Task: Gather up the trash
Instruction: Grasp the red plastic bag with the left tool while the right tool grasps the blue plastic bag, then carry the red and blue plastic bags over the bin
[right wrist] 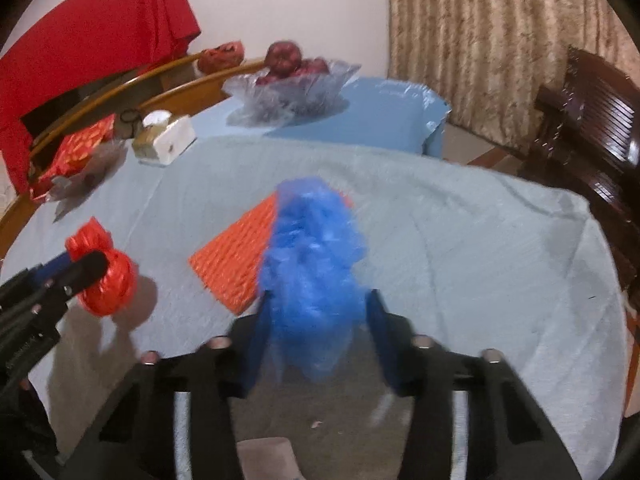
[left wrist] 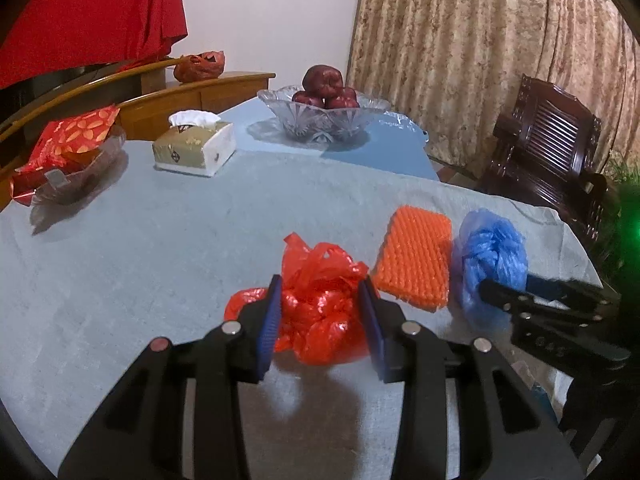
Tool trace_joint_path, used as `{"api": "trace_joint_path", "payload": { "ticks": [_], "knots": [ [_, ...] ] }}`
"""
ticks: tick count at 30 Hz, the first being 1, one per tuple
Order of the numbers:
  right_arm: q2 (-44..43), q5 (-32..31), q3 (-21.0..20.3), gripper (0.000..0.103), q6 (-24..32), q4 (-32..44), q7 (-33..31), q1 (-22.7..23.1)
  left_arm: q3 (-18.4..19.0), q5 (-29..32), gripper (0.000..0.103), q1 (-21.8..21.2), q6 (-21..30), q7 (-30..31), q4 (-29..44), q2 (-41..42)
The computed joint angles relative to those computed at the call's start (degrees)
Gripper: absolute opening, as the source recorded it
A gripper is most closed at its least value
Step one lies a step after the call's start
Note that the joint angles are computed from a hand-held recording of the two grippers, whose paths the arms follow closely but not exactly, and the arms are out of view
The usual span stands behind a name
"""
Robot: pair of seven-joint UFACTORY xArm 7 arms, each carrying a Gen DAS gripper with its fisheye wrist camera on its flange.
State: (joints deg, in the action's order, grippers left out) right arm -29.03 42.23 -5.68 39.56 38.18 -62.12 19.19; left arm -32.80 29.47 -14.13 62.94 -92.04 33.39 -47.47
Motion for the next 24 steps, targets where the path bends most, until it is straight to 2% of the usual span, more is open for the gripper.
{"api": "trace_joint_path", "payload": {
  "ticks": [5, 13, 24],
  "knots": [
    [-0.8, 1.2, -1.6, 0.023, 3.9, 0.7, -1.2, 0.0, -0.5, 0.0, 0.036, -0.1, 0.9, 0.4, 1.3, 0.6],
    [-4.9, 3.2, -3.7, 0.022, 6.8, 1.5, -2.4, -2.3, -2.8, 1.2, 0.036, 0.1, 3.5, 0.5, 5.9, 2.9],
    [-12.0, 0.5, -9.7, 0.022, 14.4, 3.0, -1.8, -7.3, -8.9, 4.4, 0.036, 1.6, 8.6, -2.1, 17.3, 10.2]
  ]
}}
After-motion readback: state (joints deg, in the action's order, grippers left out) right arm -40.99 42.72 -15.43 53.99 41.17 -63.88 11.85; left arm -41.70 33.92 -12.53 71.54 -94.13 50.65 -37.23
